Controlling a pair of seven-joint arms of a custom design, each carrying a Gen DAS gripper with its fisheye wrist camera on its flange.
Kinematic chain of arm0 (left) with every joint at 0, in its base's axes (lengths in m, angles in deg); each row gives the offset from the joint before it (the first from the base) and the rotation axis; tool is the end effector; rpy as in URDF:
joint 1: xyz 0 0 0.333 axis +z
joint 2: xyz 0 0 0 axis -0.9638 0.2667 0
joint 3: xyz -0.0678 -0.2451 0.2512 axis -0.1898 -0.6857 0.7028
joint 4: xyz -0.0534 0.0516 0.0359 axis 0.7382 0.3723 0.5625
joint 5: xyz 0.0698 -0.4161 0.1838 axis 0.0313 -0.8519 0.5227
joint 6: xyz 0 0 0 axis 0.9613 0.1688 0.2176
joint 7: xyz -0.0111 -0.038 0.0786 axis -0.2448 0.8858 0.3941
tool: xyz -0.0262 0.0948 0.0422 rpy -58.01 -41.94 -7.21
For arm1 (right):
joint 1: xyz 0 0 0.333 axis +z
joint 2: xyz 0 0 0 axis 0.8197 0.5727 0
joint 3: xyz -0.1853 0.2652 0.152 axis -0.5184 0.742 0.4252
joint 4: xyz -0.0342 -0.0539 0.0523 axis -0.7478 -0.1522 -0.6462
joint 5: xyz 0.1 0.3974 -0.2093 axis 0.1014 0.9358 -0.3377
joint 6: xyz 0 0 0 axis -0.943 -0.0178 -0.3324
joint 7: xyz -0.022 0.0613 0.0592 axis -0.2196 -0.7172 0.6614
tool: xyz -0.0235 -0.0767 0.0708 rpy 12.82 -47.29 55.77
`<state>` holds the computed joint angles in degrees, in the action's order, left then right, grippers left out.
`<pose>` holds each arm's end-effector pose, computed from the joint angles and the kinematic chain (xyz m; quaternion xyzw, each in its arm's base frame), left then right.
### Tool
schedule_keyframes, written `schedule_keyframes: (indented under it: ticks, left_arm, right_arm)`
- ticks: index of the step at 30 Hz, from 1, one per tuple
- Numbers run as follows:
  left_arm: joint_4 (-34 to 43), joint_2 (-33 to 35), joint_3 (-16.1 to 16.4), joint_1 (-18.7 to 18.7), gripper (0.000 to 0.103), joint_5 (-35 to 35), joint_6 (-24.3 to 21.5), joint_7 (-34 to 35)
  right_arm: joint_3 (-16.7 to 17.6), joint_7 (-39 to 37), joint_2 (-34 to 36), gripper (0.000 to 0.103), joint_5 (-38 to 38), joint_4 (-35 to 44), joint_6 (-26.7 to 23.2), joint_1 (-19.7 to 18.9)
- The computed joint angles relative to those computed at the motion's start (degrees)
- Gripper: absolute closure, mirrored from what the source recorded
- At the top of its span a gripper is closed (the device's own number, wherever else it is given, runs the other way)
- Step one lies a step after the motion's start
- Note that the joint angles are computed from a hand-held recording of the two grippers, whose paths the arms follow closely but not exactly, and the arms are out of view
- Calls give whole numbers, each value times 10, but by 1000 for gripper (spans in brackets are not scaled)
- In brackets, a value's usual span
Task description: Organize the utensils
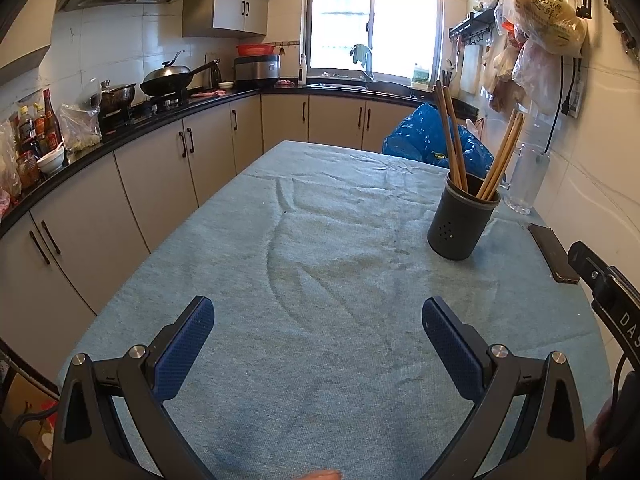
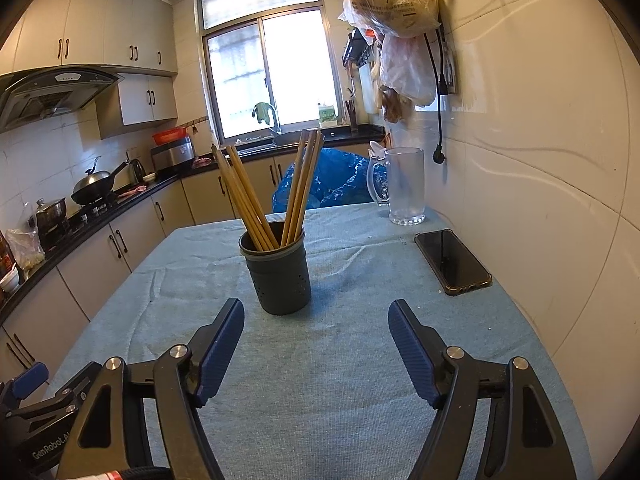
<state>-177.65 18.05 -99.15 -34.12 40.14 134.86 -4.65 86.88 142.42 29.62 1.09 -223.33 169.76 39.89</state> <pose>0.4501 -0.0739 0.3968 -0.6873 0.5727 -0.2951 0.3355 0.3879 0.1429 0.4444 -0.5633 0.6451 -0.3313 0.3959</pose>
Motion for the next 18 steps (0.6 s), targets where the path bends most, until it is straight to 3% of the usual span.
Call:
schedule_keyframes:
  ticks: [18]
  left_arm:
    - [-16, -16, 8, -15, 0, -9, 10, 14]
  right_arm:
    - [10, -3, -15, 23, 7, -8, 12, -1]
